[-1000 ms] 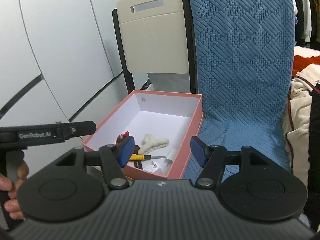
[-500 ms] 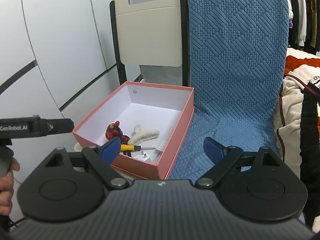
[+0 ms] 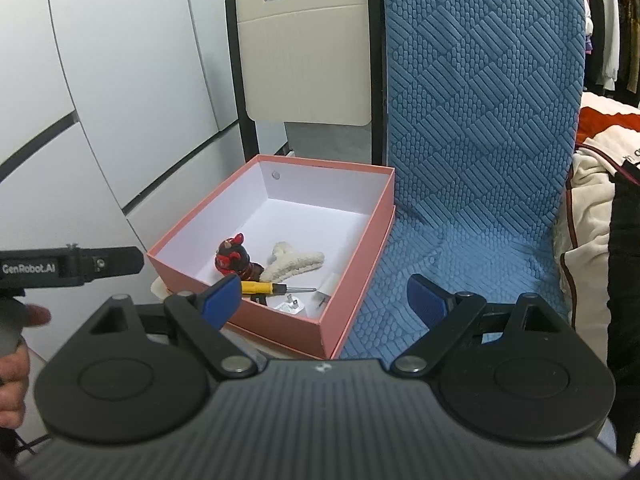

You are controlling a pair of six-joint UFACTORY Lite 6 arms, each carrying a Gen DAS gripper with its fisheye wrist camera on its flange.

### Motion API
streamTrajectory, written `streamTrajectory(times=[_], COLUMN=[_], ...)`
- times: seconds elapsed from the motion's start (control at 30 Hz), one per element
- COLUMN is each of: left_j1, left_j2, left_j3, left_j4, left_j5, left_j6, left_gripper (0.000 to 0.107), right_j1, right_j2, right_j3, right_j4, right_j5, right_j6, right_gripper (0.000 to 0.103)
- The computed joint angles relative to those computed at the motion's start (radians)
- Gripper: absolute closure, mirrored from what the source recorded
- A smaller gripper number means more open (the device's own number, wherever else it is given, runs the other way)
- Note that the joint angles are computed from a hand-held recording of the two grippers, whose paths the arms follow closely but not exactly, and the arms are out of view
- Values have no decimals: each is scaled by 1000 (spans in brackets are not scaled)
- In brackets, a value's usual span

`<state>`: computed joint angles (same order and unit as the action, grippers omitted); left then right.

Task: Organize rigid objects

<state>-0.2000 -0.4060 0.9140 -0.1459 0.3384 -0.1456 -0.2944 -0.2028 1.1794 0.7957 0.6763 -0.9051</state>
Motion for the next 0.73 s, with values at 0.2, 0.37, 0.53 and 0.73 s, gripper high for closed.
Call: streamTrajectory(times=[0.2, 0.37, 0.53, 0.73], left_j1=[-2, 7, 9, 13], left_j2=[2, -9, -12, -10], left_j3=[3, -7, -9, -10], left_j4=[16, -15, -23, -45], left_j5=[5, 5, 8, 10], left_j6=[-16, 16, 22, 49], left_gripper=[4, 4, 4, 4], right_j1=[10, 17, 17, 14], right_j2=[-1, -5, -7, -5], right_j3=[-2, -5, -1, 2], right_j4=[-17, -20, -19, -14], right_j5=[-11, -15, -10, -3], right_j6=[9, 7, -3, -11], right_gripper=[12, 12, 12, 12])
